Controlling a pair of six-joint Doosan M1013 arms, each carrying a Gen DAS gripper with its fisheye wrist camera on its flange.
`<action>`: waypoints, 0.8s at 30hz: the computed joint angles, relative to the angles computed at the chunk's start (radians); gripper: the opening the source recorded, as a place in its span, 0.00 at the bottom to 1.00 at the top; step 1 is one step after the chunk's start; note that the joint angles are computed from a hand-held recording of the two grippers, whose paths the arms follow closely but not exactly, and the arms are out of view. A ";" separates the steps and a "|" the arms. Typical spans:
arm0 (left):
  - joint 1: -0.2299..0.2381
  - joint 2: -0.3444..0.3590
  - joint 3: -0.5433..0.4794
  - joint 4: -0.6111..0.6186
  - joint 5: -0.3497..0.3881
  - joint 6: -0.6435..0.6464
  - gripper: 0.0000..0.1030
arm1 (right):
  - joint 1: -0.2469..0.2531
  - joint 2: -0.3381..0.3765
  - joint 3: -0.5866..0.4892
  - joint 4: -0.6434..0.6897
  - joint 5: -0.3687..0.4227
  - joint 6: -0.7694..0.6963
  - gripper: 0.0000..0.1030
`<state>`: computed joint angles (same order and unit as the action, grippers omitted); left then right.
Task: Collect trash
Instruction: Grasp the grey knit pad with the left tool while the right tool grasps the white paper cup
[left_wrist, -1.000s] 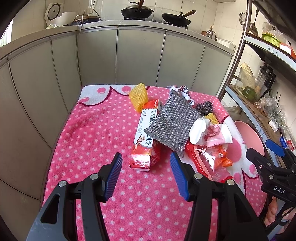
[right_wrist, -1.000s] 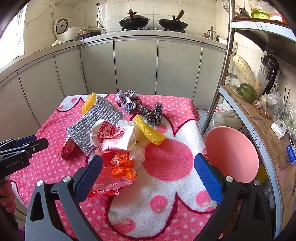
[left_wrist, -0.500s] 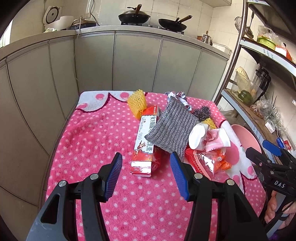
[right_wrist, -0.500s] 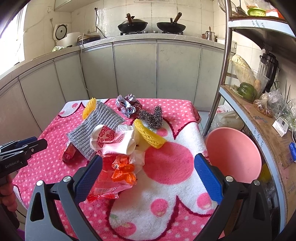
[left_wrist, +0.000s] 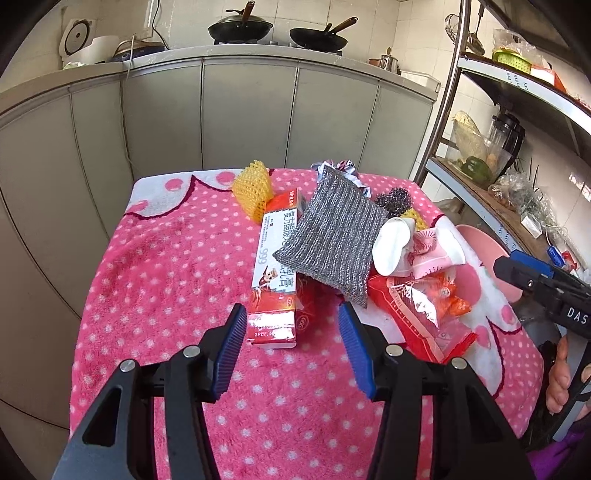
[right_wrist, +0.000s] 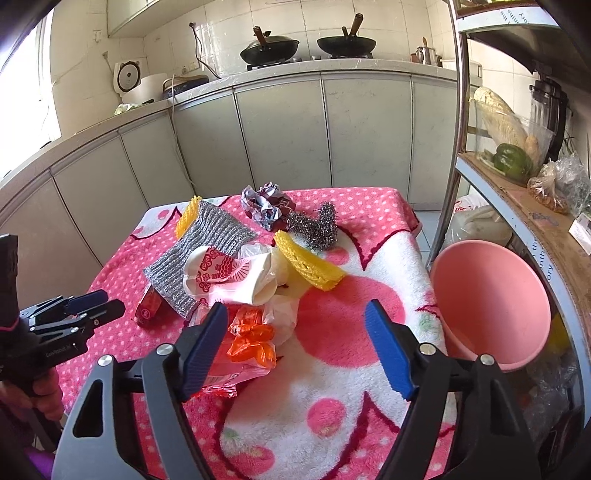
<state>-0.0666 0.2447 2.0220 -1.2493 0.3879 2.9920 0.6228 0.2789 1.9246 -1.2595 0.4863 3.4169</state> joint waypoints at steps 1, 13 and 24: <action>0.000 0.003 -0.007 -0.002 0.014 -0.003 0.48 | -0.001 0.001 0.001 -0.001 -0.005 0.001 0.73; -0.043 0.083 -0.124 0.262 0.017 -0.315 0.46 | -0.032 0.004 0.005 0.036 -0.084 -0.030 0.72; -0.021 0.079 -0.119 0.129 0.065 -0.174 0.01 | -0.068 0.031 -0.033 0.139 -0.203 -0.156 0.72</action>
